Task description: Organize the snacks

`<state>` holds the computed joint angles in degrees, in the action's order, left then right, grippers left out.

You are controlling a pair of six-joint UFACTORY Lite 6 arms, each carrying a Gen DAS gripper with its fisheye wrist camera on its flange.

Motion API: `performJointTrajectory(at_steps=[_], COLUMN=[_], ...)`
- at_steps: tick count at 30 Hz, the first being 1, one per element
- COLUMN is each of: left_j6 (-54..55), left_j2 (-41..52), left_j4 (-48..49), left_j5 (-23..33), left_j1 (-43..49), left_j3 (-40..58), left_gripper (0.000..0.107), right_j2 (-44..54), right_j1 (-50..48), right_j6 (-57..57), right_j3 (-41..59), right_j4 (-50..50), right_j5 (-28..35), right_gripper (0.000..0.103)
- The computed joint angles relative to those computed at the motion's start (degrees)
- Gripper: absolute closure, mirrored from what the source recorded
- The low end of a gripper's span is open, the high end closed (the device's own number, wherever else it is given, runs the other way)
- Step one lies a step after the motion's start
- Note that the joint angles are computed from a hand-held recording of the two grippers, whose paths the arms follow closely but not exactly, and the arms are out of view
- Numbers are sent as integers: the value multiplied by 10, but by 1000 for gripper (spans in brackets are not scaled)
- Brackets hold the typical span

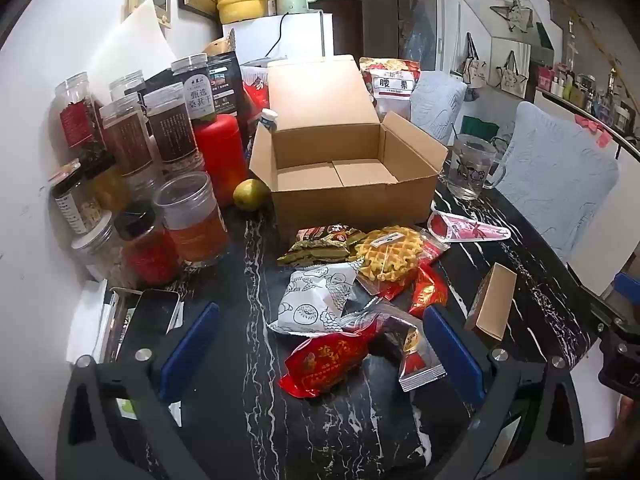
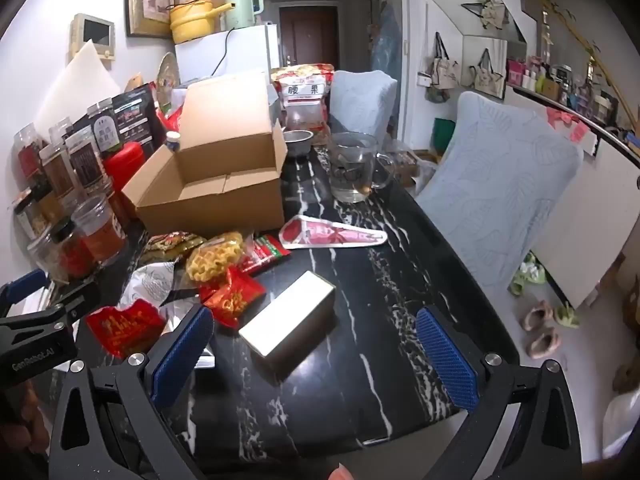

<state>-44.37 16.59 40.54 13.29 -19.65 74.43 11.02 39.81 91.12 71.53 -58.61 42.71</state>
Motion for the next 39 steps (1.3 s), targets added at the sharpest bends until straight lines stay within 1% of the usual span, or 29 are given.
performJointTrajectory(at_steps=[3,8,9,16,21,26,35,39], left_j6=[-23,-14,7,45,93,147,153,178], left_j2=[-1,-3,-2,-5,-4,-5,-4,-5], left_j4=[17,4,-15,-53,-103,-154,-161,-188], left_j5=[4,-4,-6,-17,-23,-28,-29,-30], left_j1=[-7,-5,-2,5,10,15,12,14], left_j3=[0,-3,-2,-9,-11,-12,-14,-15], left_gripper=[4,4,4,4,4,4,4,4], right_j2=[4,6,10,9,19,27,16,16], right_j1=[0,1,0,-6,8,6,0,0], right_j6=[-4,-2,-8,-19,-5,-1,-10,-10], right_j3=[5,6,13,16,21,23,16,15], right_j4=[4,1,6,11,9,4,14,14], right_j5=[1,1,3,3,14,10,8,7], right_gripper=[0,0,0,0,0,0,0,0])
